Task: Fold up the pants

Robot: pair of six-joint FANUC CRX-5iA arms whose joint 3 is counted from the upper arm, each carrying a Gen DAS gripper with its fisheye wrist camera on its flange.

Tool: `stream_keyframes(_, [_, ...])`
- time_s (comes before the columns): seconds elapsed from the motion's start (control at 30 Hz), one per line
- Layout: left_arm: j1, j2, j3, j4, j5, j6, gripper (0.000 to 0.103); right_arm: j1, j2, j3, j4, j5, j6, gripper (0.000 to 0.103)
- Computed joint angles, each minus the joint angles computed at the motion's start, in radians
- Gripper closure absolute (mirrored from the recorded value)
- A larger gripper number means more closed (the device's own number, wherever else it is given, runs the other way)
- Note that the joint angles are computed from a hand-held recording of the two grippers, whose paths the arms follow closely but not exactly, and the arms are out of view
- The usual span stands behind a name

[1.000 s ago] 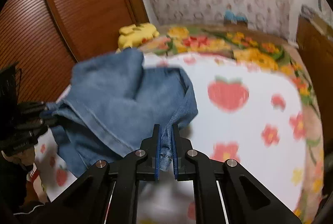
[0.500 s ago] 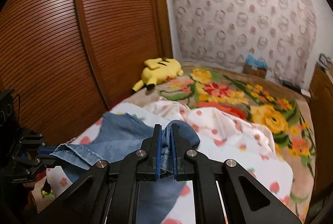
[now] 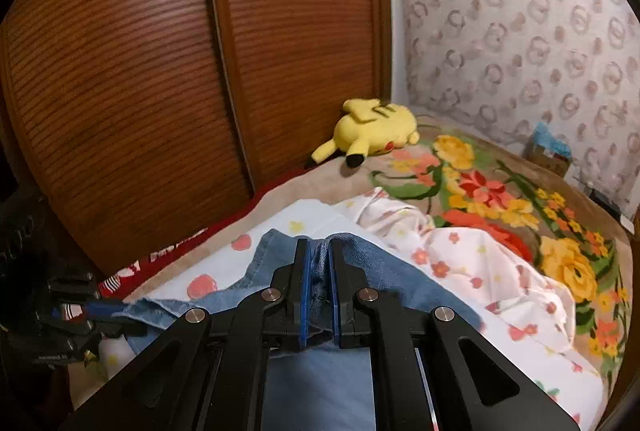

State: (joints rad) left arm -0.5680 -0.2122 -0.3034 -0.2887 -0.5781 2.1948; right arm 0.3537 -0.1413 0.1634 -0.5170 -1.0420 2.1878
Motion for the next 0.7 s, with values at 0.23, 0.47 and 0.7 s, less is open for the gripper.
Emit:
stream_keyframes(0.23, [0.078,0.017,-0.096,0.153,0.054,-0.103,0.094,0.100,0.119,0.064,0.117,0.026,-0.086,0.094])
stream_keyframes(0.47, [0.084,0.043,-0.093,0.157,0.040,-0.100,0.093,0.092,0.131,0.063,0.126,0.064,-0.136,0.080])
stream_keyframes(0.7, [0.051,0.031,-0.028,0.006,-0.058,0.050,0.085,0.027,0.064,-0.026,0.093,0.086,-0.098,0.080])
